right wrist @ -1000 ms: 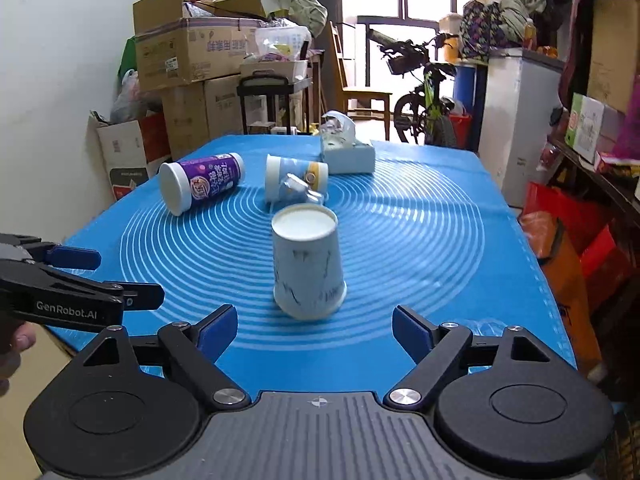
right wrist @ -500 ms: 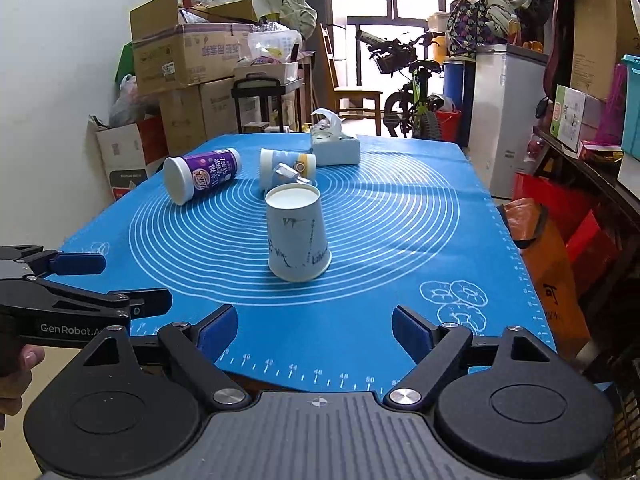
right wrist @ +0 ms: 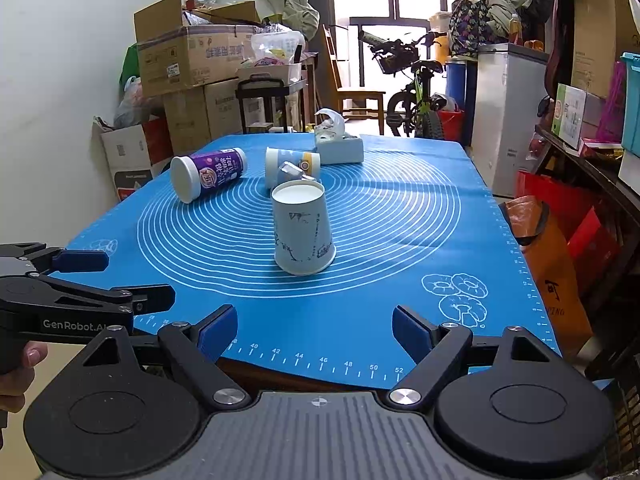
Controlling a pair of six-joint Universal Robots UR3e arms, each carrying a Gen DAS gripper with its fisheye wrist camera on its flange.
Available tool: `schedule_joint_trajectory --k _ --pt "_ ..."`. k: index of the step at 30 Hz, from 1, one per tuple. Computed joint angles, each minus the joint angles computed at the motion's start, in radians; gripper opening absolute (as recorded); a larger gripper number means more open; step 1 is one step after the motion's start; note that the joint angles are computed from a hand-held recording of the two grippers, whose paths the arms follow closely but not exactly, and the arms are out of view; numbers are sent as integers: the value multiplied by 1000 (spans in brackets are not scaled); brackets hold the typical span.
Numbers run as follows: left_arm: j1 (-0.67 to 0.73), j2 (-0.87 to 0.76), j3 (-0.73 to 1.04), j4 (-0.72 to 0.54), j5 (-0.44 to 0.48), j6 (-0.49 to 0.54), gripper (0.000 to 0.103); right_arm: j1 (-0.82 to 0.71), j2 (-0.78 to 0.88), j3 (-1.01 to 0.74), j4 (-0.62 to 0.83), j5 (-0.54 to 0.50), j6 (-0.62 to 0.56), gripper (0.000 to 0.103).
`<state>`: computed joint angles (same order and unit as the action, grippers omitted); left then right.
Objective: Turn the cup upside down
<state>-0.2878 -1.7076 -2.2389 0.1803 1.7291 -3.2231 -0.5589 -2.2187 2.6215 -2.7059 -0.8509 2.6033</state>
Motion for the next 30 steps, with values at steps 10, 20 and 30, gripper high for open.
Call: schedule_joint_trajectory --k 10,20,30 --pt "8 5 -10 8 -10 1 93 1 -21 0 22 -2 -7 86" --pt "9 4 -11 11 -12 3 93 7 -16 -1 15 -7 -3 86" --pt "7 4 -9 13 -12 4 93 7 -17 -3 19 -7 -4 86"
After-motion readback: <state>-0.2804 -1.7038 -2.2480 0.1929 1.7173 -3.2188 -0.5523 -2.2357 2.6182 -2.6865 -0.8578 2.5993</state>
